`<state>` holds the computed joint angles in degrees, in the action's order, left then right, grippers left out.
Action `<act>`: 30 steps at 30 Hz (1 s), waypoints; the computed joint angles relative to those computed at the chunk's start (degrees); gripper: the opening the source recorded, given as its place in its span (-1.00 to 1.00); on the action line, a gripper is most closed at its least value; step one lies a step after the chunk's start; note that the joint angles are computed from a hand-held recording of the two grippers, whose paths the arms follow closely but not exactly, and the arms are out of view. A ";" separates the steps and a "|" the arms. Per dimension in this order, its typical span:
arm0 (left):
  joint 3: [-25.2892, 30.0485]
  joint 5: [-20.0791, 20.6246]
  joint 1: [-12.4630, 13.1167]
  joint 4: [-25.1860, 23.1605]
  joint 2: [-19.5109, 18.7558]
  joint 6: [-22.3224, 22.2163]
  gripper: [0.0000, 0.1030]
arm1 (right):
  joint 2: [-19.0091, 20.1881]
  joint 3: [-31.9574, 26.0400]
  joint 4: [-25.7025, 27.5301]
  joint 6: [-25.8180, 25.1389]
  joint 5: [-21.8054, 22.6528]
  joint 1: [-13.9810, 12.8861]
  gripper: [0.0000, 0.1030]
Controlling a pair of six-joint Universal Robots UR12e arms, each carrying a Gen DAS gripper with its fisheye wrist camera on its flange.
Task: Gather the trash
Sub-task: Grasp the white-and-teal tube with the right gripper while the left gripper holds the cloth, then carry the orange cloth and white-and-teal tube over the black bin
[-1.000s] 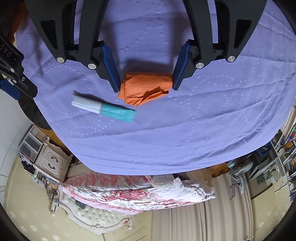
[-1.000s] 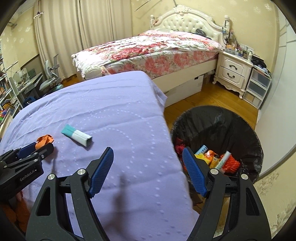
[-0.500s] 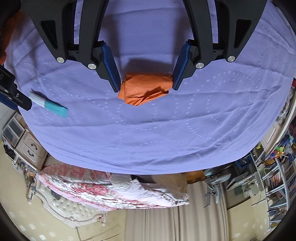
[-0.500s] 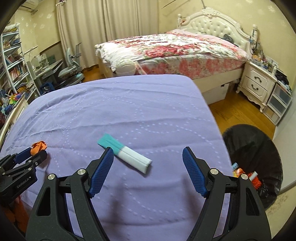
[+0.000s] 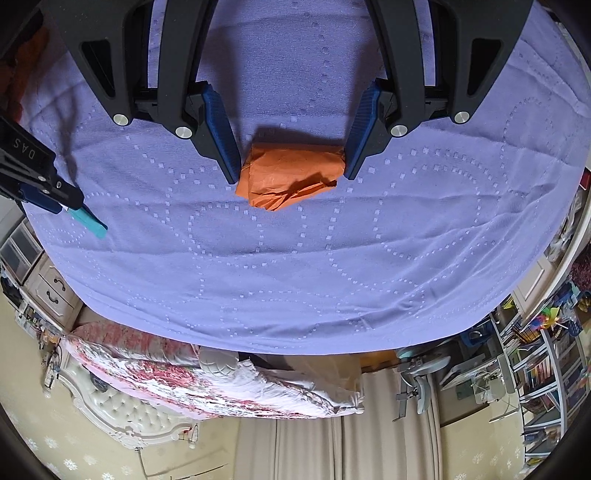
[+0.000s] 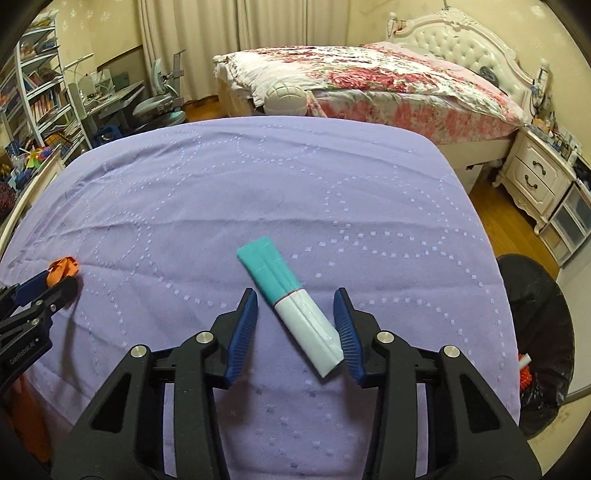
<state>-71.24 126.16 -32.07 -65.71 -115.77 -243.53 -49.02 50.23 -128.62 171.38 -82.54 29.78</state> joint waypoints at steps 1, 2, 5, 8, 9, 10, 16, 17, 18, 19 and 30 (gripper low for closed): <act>-0.07 -0.01 0.03 0.10 0.04 0.08 0.09 | -0.09 0.08 0.23 -0.25 0.31 -0.01 -0.26; 0.00 0.00 0.07 0.13 -0.02 0.18 0.09 | -0.32 0.46 0.05 -0.53 0.14 0.09 -0.27; 0.21 0.08 0.07 0.10 -0.16 0.41 0.09 | -0.35 0.55 -0.10 -0.64 -0.04 0.18 -0.35; 0.26 0.22 0.02 0.04 -0.18 0.46 0.09 | -0.14 0.13 0.17 -0.78 -0.06 0.23 -0.46; 0.26 0.22 0.02 0.04 -0.18 0.46 0.09 | -0.14 0.11 0.16 -0.91 -0.09 0.28 -0.52; 0.26 0.22 0.02 0.04 -0.18 0.46 0.09 | -0.11 0.06 0.13 -1.05 -0.14 0.33 -0.64; 0.33 0.49 -0.04 0.06 -0.19 0.64 0.09 | -0.33 0.67 -0.95 -1.21 -0.48 0.42 -0.67; 0.35 0.62 -0.06 0.06 -0.19 0.74 0.09 | -0.40 0.79 -1.02 -1.10 -0.43 0.41 -0.67; 0.34 0.73 -0.08 0.14 -0.18 0.86 0.09 | -0.44 0.84 -1.06 -1.02 -0.38 0.35 -0.68; 0.33 0.79 -0.11 0.21 -0.16 0.90 0.09 | -0.57 1.05 -1.23 -0.90 -0.34 0.35 -0.68; 1.48 0.41 -0.67 2.47 -1.17 3.13 0.09 | -2.69 4.60 -4.05 0.81 0.00 -0.51 -0.68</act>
<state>-69.77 126.57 -32.74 -63.23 -116.94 -240.40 -51.71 54.83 -132.67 172.19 -82.53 29.27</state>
